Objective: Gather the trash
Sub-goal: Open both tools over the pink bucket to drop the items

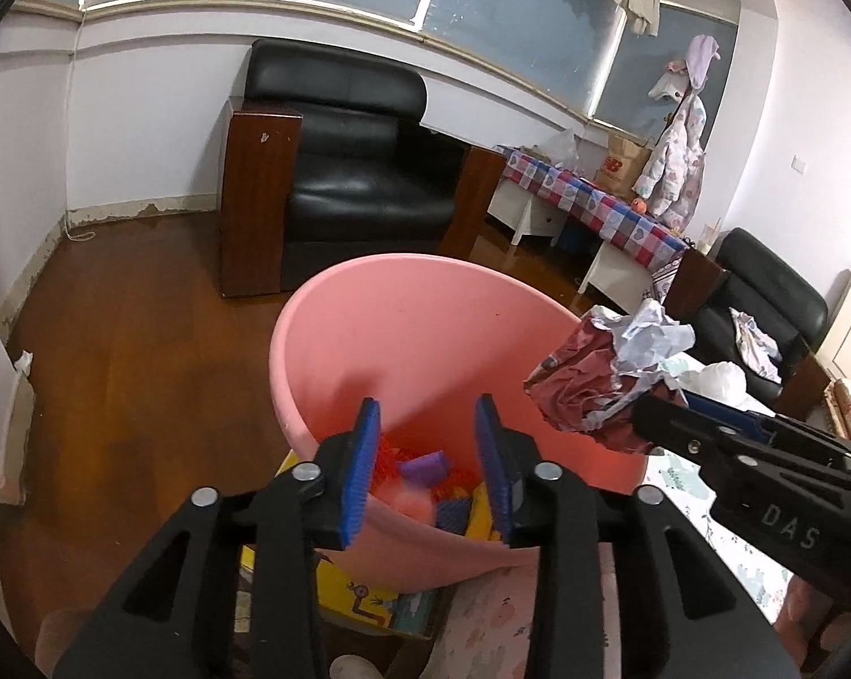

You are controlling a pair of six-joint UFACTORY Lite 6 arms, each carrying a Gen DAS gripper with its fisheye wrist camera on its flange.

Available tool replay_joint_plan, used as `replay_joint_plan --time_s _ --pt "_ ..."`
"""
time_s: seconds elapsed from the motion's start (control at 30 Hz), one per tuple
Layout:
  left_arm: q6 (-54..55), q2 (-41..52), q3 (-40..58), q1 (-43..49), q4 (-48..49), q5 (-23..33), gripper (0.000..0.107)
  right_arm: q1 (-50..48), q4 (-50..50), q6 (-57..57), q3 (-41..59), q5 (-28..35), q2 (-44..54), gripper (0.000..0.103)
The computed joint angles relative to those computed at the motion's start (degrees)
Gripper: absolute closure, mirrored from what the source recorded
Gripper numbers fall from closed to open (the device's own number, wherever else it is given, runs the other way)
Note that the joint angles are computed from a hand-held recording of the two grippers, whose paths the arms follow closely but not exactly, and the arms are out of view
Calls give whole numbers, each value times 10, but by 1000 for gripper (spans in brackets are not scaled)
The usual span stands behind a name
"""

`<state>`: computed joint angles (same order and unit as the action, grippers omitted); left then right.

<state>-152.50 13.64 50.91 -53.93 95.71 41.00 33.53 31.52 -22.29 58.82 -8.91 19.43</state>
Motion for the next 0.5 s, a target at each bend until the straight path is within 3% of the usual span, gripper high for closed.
replay_joint_plan --time_s 0.33,0.5 --pt "-26 1 -10 11 39 -13 64 -4 -92 82 5 -13 15 72" --pt "-17 8 -4 8 32 -9 63 -11 -142 130 -12 -25 2 58"
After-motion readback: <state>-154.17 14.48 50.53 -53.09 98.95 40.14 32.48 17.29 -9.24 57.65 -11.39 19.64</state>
